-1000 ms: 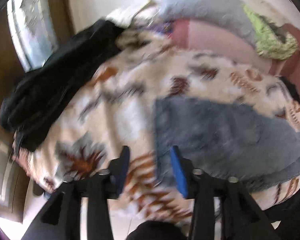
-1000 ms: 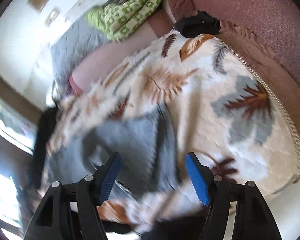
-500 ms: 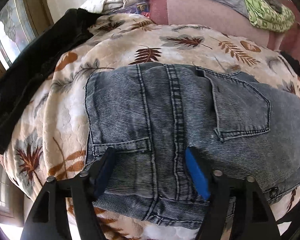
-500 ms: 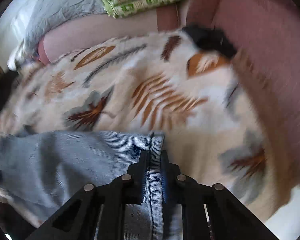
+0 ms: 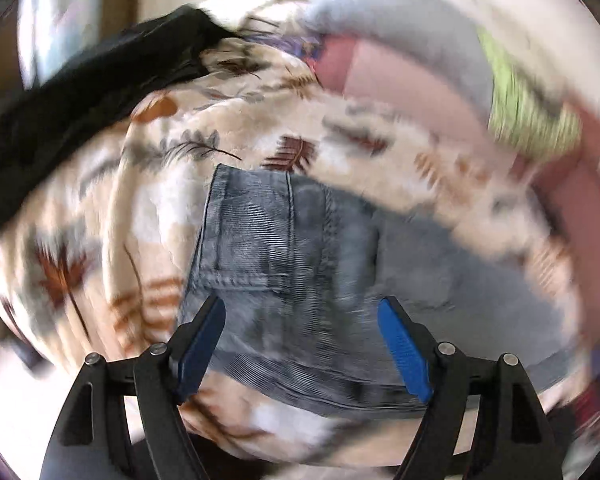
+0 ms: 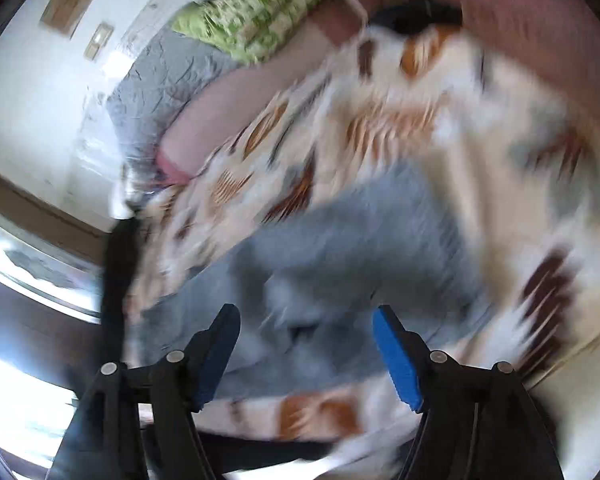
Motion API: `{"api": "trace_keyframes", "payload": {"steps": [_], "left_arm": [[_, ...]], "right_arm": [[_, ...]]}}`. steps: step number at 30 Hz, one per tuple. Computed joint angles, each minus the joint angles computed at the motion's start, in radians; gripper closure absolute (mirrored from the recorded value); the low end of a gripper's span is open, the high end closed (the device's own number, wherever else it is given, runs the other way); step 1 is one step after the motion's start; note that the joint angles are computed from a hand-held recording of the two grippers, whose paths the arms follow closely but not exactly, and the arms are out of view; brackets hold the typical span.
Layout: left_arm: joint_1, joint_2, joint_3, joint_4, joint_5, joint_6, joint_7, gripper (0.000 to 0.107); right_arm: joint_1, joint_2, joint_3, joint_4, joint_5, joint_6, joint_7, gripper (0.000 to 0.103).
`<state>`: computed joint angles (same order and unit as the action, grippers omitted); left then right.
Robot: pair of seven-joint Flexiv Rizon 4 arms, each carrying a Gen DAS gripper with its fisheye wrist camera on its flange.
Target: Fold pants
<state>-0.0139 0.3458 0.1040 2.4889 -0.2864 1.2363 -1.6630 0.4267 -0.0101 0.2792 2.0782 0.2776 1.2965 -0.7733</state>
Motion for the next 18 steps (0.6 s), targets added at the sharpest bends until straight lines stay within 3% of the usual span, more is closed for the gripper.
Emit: {"api": "trace_keyframes", "payload": {"steps": [3,6,11,15,17,18], "left_arm": [[-0.084,0.035,0.055,0.076,-0.204,0.068,-0.067,0.027],[-0.103,0.014,0.067,0.096,-0.284,0.052,-0.097,0.029],[-0.209,-0.058,0.070,0.094,-0.546,0.109,0.003,0.032],[-0.172,-0.096,0.021,0.076,-0.534,0.119,-0.041,0.037],[-0.158,-0.111,0.009,0.071,-0.532,0.127,-0.063,0.045],[-0.119,-0.110,0.000,0.067,-0.459,0.107,-0.128,0.055]], "right_arm": [[0.009,-0.064,0.023,-0.023,0.172,0.064,-0.068,0.031],[-0.026,-0.126,0.074,-0.070,0.364,0.117,-0.175,0.031],[-0.047,-0.171,0.099,-0.075,0.375,0.179,-0.169,0.031],[-0.060,-0.145,0.099,-0.034,0.366,0.204,-0.085,0.031],[-0.092,-0.138,0.122,-0.034,0.441,0.223,-0.096,0.031],[-0.100,-0.140,0.128,-0.040,0.464,0.226,-0.101,0.031]]}}
